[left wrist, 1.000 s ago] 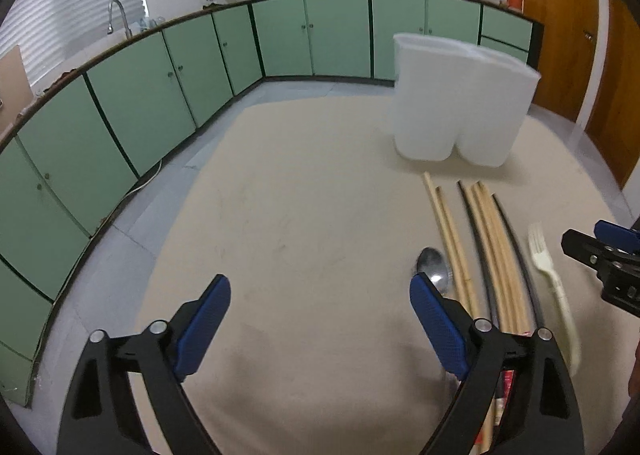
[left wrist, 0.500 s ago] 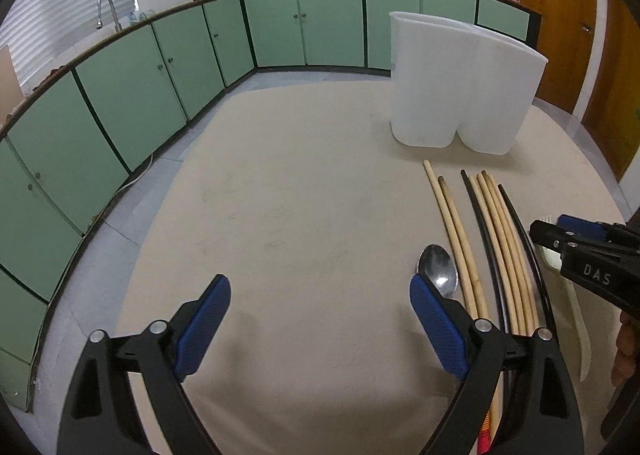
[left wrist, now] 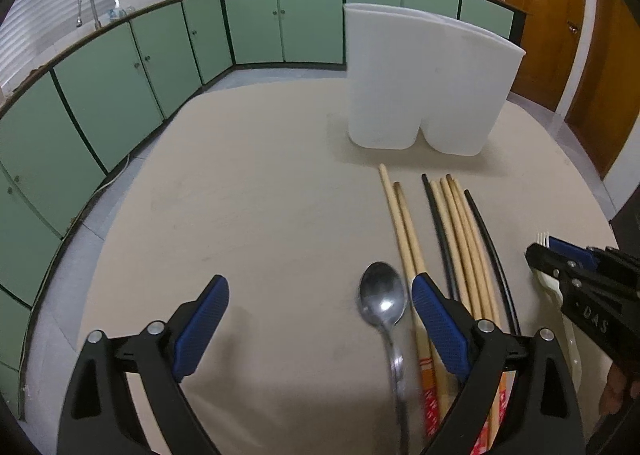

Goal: Organize utensils
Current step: 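Grasp the metal spoon with the left tool while the right tool holds the fork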

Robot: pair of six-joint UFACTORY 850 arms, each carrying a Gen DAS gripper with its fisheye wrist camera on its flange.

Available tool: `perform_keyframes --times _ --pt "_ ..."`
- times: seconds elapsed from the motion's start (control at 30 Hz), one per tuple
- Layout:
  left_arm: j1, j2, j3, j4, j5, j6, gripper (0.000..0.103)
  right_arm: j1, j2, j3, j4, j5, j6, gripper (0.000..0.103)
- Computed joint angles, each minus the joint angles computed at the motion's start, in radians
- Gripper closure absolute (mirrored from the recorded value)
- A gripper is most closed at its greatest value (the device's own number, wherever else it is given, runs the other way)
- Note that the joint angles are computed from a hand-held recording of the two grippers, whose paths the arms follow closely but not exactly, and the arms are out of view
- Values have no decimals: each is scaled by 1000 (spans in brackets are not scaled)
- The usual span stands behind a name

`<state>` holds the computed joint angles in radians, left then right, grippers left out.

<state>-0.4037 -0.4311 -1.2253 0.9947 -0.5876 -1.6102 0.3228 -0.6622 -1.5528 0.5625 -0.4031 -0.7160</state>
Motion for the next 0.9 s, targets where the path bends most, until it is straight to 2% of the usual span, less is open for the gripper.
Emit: perform_keyframes --times 0.3,0.43,0.57,0.73,0.9 --pt "14 -33 -28 -81 34 60 15 9 -6 -7 27 1 -6 82" --pt "28 -19 -10 -94 83 48 24 2 -5 9 70 13 -57 82" --pt "38 -8 3 -114 119 62 28 -4 0 22 97 18 -92 82" --pt "46 0 9 -117 158 53 41 -6 1 23 98 17 -95 82" --pt "51 17 34 -118 177 54 44 -5 3 24 95 19 -93 82"
